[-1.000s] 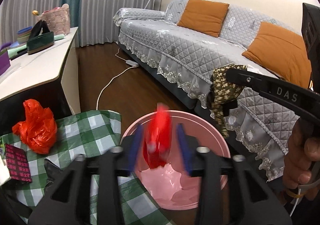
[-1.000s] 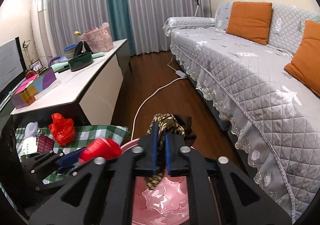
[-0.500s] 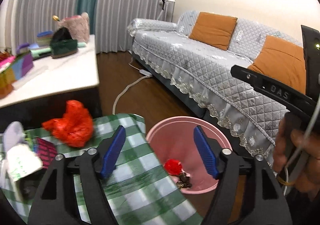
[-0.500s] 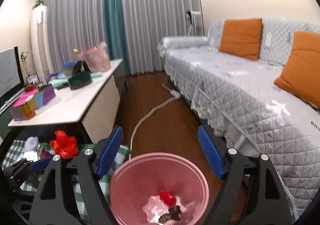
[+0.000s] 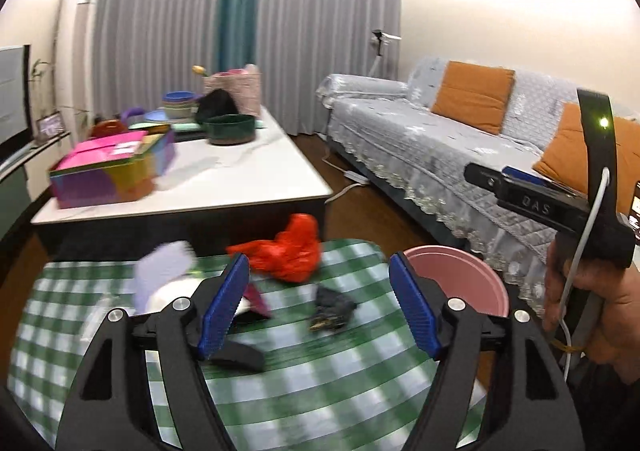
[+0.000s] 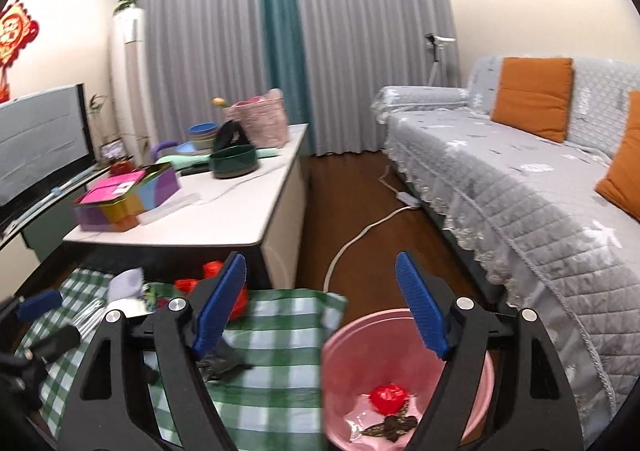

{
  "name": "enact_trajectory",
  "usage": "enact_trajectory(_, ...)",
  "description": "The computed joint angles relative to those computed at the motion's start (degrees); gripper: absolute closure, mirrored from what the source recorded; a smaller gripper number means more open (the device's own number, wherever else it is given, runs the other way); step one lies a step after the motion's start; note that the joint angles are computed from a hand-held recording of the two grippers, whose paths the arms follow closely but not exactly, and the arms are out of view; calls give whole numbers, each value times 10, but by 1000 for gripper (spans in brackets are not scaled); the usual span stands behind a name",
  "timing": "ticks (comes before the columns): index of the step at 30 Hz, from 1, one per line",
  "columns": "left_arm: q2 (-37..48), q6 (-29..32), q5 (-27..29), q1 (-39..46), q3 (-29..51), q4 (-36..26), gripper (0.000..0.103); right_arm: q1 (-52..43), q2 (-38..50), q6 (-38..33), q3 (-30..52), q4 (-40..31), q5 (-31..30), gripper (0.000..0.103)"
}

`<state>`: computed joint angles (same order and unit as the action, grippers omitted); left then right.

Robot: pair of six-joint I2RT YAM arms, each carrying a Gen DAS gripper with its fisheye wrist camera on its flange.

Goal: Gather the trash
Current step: 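Move both grippers back over the table toward the black plastic bag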

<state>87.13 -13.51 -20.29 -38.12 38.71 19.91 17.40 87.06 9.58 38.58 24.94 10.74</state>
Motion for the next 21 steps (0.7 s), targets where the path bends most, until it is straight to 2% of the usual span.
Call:
enact_trajectory(5,-56,25,7,76,-74,33,34,33,45,24,27,11,-3,28)
enact_trajectory(7,-52,21,22,109,-99,56,40,41,74,28,45,12,-6,29)
enact_trajectory(12,-4,21,49,173,-122,107,46,52,159,38,94,5,-27,38)
enact_trajectory(15,31,32,67,216,-118,128,48,60,205,37,122,-7,-37,39)
enact_trajectory(21,117,16,99,312,-93,151,48,71,302,42,195,-47,-54,39)
